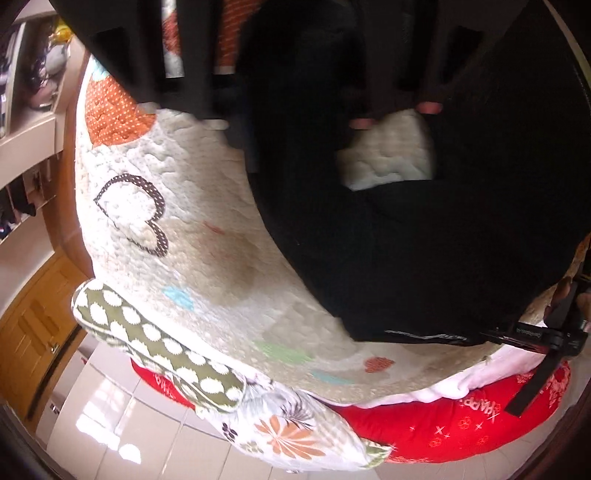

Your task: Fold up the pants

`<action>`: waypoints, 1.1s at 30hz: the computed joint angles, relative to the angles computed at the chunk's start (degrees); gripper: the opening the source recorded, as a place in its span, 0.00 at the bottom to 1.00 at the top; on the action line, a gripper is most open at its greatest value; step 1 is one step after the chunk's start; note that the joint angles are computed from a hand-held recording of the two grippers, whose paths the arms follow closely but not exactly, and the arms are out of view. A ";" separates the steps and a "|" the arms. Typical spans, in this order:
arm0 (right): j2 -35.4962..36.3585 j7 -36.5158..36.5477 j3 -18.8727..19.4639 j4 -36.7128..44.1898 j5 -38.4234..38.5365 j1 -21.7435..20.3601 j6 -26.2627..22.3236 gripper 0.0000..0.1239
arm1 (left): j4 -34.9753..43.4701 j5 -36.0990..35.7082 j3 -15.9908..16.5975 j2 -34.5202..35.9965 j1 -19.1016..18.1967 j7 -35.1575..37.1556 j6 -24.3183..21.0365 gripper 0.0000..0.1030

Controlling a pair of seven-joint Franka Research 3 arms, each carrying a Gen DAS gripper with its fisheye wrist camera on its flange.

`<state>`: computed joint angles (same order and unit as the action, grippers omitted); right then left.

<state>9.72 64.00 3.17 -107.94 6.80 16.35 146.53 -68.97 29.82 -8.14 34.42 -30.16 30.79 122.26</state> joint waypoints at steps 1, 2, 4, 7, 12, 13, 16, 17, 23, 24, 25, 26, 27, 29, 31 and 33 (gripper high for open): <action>0.53 -1.43 0.17 0.73 1.64 -0.61 -0.13 0.13 | 0.37 0.15 0.10 0.43 0.11 0.07 0.63 0.78; 0.86 -2.25 0.21 1.13 2.44 -0.90 0.19 0.10 | 1.91 -0.12 0.03 1.69 0.33 0.75 1.03 0.77; 1.32 -2.92 -0.04 1.80 2.85 -1.20 1.45 0.08 | 4.65 -0.27 0.20 3.41 -0.04 2.25 0.08 0.57; 1.65 -1.63 -0.63 2.93 3.38 -1.59 3.35 0.05 | 7.56 0.76 0.79 4.69 -1.49 5.77 -0.94 0.15; -1.48 -2.99 -0.57 1.58 7.60 -3.59 7.91 0.05 | 1.24 2.09 1.52 -0.59 -1.90 0.68 1.59 0.05; -3.01 -4.22 -0.52 0.24 8.49 -3.94 9.23 0.05 | -0.97 2.62 1.37 -2.25 -1.91 -0.63 2.73 0.05; -6.84 -6.02 -0.91 -3.30 8.17 -4.26 11.71 0.05 | -5.14 5.71 0.76 -6.08 -3.09 -3.37 3.41 0.05; -8.38 -6.57 -1.03 -4.76 8.59 -4.43 12.23 0.05 | -7.64 6.75 0.36 -8.34 -3.44 -4.48 3.77 0.05; -19.69 -10.29 -3.15 -16.12 13.06 -5.06 14.35 0.00 | -18.19 11.15 -4.35 -19.08 -4.66 -9.78 4.75 0.04; -20.98 -11.17 -3.76 -17.19 14.32 -5.02 13.62 0.00 | -18.62 11.23 -5.20 -19.77 -4.75 -10.18 4.40 0.04; -22.38 -11.77 -4.21 -18.42 15.07 -5.16 12.89 0.00 | -19.83 11.39 -5.95 -20.75 -4.78 -10.79 4.95 0.04; -23.53 -11.73 -4.47 -19.42 15.33 -5.51 11.97 0.00 | -20.74 11.56 -6.75 -21.32 -5.00 -11.30 5.31 0.04; -24.33 -11.28 -4.67 -20.10 15.48 -5.94 10.76 0.00 | -21.14 11.40 -7.35 -21.66 -5.05 -11.24 5.02 0.04; -25.20 -10.99 -5.57 -20.60 17.14 -6.17 7.31 0.04 | -21.81 11.53 -8.46 -21.80 -5.69 -11.14 4.14 0.04; -26.73 -11.75 -6.92 -21.61 21.34 -5.43 3.41 0.05 | -22.40 11.19 -9.04 -22.31 -5.97 -11.57 3.44 0.04; -27.26 -11.56 -6.96 -22.11 23.12 -5.41 -0.48 0.21 | -24.45 10.26 -9.48 -23.50 -5.85 -13.38 4.37 0.04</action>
